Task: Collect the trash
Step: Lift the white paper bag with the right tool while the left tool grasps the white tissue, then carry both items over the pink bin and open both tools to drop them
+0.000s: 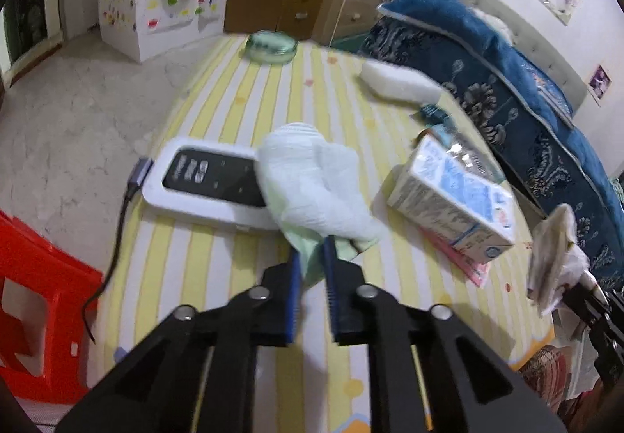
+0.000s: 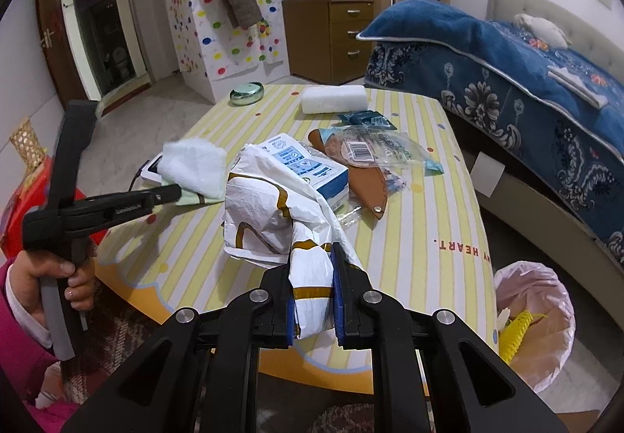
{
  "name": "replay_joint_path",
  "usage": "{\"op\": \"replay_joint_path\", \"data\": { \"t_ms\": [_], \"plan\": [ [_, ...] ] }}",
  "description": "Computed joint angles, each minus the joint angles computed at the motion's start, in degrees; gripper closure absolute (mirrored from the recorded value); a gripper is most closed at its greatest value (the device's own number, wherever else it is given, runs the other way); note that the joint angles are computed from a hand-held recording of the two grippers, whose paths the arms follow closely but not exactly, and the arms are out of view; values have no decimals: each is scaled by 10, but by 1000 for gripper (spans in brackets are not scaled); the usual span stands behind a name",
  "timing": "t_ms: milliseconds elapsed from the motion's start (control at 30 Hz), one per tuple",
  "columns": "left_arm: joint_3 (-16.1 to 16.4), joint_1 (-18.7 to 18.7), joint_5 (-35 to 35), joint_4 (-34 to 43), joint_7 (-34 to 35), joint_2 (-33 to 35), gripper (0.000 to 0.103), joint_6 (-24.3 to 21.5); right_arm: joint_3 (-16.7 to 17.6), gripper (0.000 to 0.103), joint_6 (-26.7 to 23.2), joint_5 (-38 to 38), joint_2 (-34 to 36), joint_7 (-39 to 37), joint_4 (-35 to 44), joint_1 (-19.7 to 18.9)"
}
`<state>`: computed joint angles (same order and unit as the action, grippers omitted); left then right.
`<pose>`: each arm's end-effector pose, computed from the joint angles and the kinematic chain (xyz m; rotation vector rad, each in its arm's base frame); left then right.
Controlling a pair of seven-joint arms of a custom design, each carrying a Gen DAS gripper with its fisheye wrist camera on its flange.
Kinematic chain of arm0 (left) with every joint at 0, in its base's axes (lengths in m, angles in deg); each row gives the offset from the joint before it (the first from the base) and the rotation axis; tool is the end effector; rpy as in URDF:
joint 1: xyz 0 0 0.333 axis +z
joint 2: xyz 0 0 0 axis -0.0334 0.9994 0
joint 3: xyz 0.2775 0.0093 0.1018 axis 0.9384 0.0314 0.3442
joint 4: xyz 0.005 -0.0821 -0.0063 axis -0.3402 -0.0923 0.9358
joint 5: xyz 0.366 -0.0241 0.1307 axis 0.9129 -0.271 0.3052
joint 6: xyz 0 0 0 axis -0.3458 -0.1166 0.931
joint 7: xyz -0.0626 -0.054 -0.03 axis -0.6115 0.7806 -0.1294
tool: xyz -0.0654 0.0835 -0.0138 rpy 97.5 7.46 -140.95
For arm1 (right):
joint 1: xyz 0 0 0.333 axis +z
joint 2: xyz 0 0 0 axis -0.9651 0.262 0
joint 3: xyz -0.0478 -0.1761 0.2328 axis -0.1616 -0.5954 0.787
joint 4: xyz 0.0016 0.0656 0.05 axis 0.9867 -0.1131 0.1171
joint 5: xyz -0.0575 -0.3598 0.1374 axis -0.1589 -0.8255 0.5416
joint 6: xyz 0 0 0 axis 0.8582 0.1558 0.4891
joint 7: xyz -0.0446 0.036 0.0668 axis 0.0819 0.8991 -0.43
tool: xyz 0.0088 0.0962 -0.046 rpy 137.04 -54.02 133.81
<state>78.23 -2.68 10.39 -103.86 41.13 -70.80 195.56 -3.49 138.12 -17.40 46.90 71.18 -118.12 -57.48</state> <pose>0.5757 -0.0895 0.4791 -2.1466 1.5402 -0.7862 0.5936 0.2651 0.5503 -2.1457 1.2371 -0.3917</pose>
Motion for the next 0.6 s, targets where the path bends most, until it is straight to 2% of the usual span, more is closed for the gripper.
{"op": "replay_joint_path", "data": {
  "t_ms": [133, 233, 400, 600],
  "plan": [
    [-12, 4, 46, -33, -11, -43, 102, 37, -2, 89, 11, 7, -10, 1, -10, -3],
    [-27, 9, 58, -46, -9, -69, 102, 46, -4, 89, 14, 16, -17, 6, -16, -5],
    [-47, 12, 55, -46, 17, -84, 102, 41, -7, 89, 17, 24, -27, 12, -24, -8],
    [-57, -11, 20, -23, 69, -72, 102, 47, -17, 89, 27, 34, -47, 22, -44, -15]
  ]
}}
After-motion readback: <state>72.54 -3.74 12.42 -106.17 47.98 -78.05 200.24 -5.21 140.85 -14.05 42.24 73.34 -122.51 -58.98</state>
